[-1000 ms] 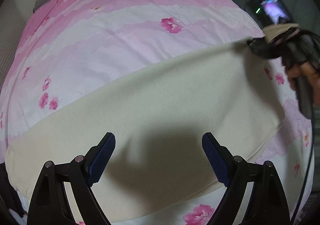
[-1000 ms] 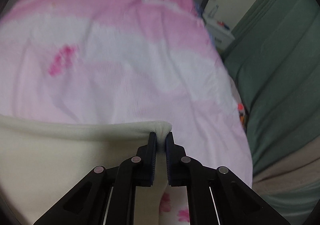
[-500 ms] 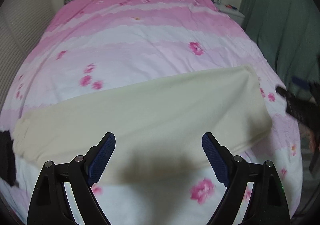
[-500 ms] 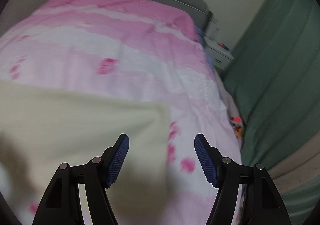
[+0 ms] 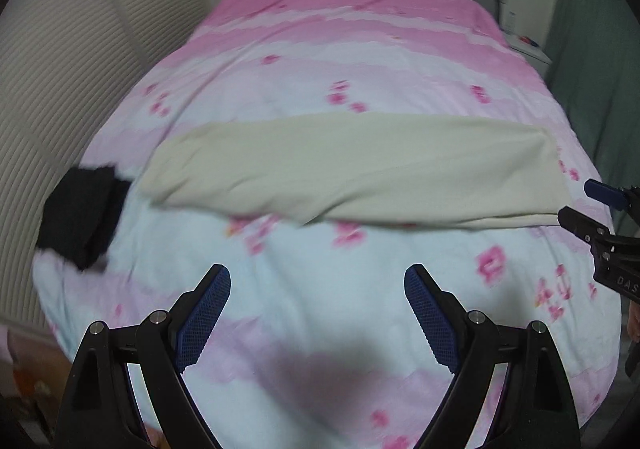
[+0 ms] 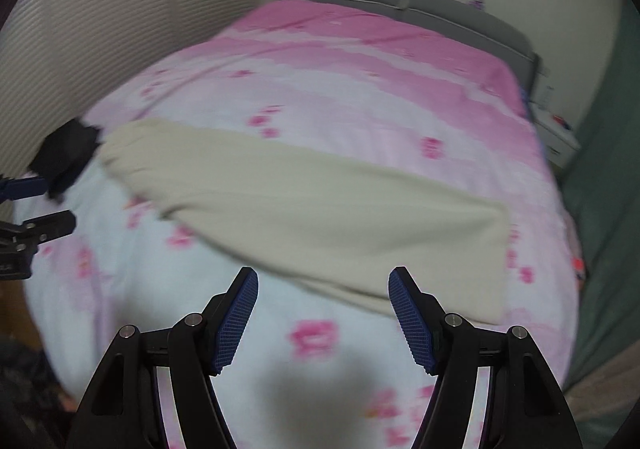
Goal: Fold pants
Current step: 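Open the right gripper and move both grippers toward the pants waistband, then grasp the ribbed waistband with the left gripper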
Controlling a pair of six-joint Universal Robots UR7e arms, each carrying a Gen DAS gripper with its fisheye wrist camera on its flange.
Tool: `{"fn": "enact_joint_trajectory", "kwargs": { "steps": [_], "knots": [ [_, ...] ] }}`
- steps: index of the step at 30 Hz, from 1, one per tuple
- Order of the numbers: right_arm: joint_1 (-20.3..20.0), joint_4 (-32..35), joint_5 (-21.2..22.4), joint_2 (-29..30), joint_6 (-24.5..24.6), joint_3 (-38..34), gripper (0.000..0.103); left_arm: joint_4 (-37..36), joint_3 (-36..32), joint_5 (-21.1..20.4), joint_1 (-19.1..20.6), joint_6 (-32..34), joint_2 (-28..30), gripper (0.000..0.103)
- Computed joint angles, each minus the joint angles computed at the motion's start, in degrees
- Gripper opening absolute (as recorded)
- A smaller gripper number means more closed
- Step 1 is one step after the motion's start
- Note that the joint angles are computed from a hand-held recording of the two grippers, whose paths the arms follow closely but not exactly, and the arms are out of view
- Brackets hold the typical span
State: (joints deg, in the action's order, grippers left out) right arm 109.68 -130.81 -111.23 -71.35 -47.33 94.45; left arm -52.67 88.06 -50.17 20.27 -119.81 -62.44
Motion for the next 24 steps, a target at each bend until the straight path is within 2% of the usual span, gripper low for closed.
{"fn": "enact_joint_trajectory", "kwargs": {
  "steps": [6,9,12,14,17,21,24],
  "knots": [
    [6.4,1.7,1.1,-3.7,4.6,8.1,0.068,2.8,10.8,-8.8,-6.5,-9.4,-11.2,0.089],
    [9.0,1.7,1.8,-3.6,8.2,10.7,0.068,6.6,15.5,-12.2,-9.2,-10.9,-17.4,0.089],
    [11.7,-1.6,1.0,-2.3,12.6,14.2,0.068,10.7,20.4,-14.7,-10.7,-10.8,-25.2,0.089],
    [13.7,-4.2,-1.1,-0.9,17.2,16.4,0.068,12.2,22.9,-15.2,-11.4,-10.5,-30.1,0.089],
    [15.6,-6.9,-1.9,1.5,25.3,18.6,0.068,13.9,26.6,-14.4,-11.9,-9.6,-38.0,0.089],
    [17.3,-13.0,-4.5,5.5,29.7,21.0,0.068,15.2,30.8,-11.0,-11.4,-10.7,-47.7,0.089],
    [17.3,-17.1,-5.4,8.4,30.1,22.0,0.068,15.9,33.8,-6.3,-8.1,-11.3,-54.5,0.089]
  ]
}}
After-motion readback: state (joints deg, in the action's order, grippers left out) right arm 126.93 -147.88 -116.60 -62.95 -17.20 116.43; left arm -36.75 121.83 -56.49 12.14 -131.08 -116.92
